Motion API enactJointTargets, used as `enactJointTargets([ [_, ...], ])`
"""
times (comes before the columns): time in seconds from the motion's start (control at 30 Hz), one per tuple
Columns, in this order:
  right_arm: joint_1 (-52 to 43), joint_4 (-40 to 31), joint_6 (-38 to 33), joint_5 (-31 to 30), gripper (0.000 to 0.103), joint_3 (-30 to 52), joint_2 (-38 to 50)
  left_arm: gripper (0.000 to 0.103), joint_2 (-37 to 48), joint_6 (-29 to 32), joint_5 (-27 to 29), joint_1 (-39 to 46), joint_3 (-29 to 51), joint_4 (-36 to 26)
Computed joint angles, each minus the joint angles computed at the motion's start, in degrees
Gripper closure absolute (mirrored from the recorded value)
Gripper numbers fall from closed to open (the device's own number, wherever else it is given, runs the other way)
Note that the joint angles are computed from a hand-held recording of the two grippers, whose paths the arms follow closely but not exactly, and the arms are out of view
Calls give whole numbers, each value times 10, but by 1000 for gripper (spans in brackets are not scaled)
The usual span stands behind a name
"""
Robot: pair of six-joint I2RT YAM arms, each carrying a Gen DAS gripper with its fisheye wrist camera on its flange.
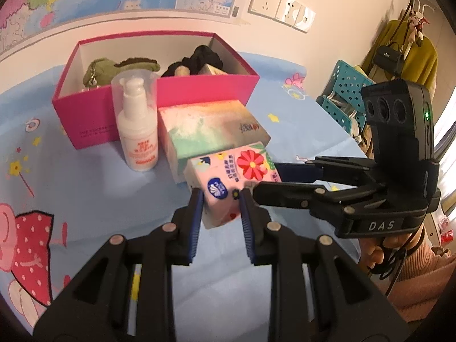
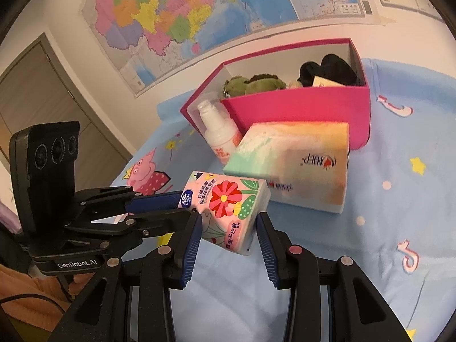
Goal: Organize soft objects
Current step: 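Carry the floral tissue pack with the right gripper into the pink box, release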
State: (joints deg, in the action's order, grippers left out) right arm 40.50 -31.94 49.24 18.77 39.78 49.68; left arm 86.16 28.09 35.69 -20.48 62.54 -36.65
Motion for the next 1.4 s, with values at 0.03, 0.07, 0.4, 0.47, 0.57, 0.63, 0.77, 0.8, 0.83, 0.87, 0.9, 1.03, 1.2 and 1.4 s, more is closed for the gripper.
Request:
enactJointTargets([
  [0.03, -2, -1, -2, 1, 62, 2, 0, 75, 0, -1, 1, 0, 1, 0],
  [0.07, -4, -2, -4, 0, 62, 3, -1, 75, -1, -3, 1, -2, 3, 1],
  [0.4, -18, -25, -21, 6, 62, 18, -18, 75, 5, -12, -2, -16, 21, 12],
  [0.47, -21, -29, -25, 7, 62, 22, -18, 75, 7, -16, -3, -20, 26, 14],
  [0.57, -26, -31, -30, 7, 62, 24, -21, 75, 10, -17, -5, -22, 31, 16],
  [0.63, -31, -31, -34, 4, 62, 25, -24, 75, 11, -18, -5, -24, 36, 17],
  [0.77, -38, -31, -42, 3, 62, 30, -23, 75, 15, -22, -9, -28, 45, 21],
  [0.8, -41, -31, -45, 1, 62, 31, -23, 75, 18, -22, -10, -29, 49, 22],
  [0.83, -45, -31, -49, 0, 62, 33, -22, 75, 20, -23, -10, -29, 51, 22],
  [0.87, -47, -31, -52, 0, 62, 35, -22, 75, 21, -24, -9, -30, 55, 22],
  [0.9, -50, -31, -55, -1, 62, 37, -22, 75, 23, -25, -9, -30, 57, 22],
  [1.03, -62, -28, -65, -6, 62, 44, -20, 75, 25, -30, -11, -33, 68, 25],
  [1.2, -72, -28, -74, -7, 62, 51, -18, 75, 33, -32, -14, -38, 84, 28],
  [1.4, -99, -27, -94, -25, 62, 60, -18, 75, 45, -36, -16, -43, 103, 32],
])
